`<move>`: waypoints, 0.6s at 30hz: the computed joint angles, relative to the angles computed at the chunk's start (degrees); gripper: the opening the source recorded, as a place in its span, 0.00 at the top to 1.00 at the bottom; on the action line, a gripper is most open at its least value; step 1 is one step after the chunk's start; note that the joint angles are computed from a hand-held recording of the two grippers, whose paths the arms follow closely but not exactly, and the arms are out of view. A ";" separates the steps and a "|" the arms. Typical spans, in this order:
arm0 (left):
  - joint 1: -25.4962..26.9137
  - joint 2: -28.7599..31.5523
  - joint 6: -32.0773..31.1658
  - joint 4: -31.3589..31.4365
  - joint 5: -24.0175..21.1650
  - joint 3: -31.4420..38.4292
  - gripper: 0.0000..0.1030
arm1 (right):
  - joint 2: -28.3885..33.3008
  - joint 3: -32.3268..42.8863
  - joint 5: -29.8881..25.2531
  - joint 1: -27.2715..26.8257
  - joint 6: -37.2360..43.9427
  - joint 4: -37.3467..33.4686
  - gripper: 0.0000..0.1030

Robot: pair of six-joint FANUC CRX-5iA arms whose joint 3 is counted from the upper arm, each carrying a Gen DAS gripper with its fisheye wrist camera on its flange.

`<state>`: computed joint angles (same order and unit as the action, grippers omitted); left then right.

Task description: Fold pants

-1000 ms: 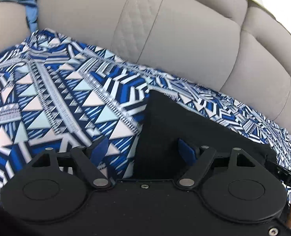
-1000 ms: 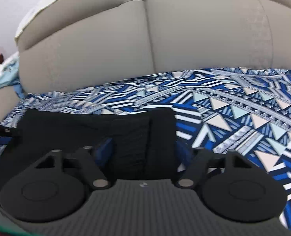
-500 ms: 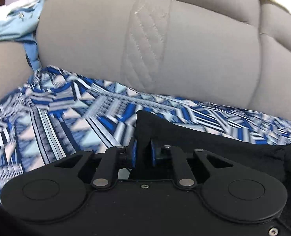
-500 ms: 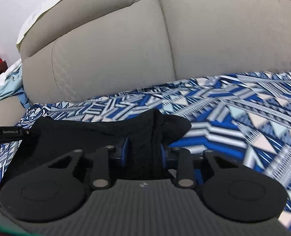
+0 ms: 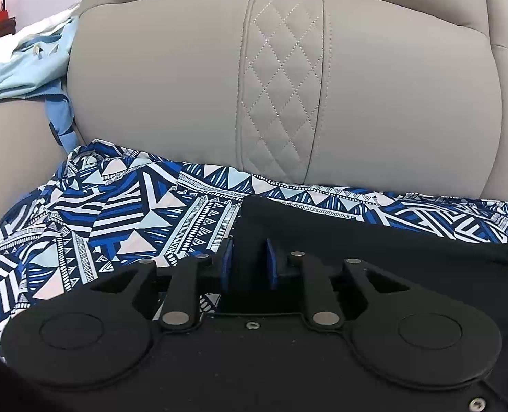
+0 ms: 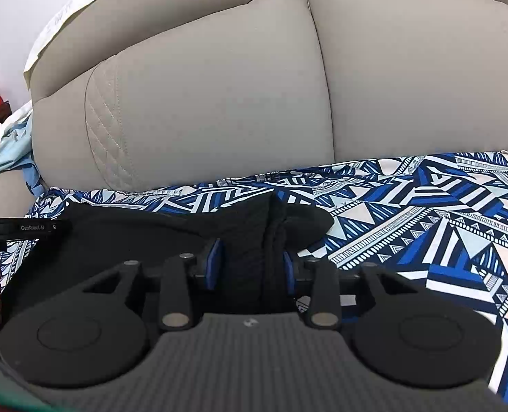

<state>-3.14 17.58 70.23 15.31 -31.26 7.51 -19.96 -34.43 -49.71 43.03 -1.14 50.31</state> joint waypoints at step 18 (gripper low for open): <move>0.72 -16.55 -9.77 1.34 1.99 -18.56 0.43 | -4.36 0.43 -18.98 17.48 -0.12 1.63 0.18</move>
<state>-2.42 1.03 60.46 16.65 -29.28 -11.05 -24.32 -34.00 -68.68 60.51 -1.26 51.94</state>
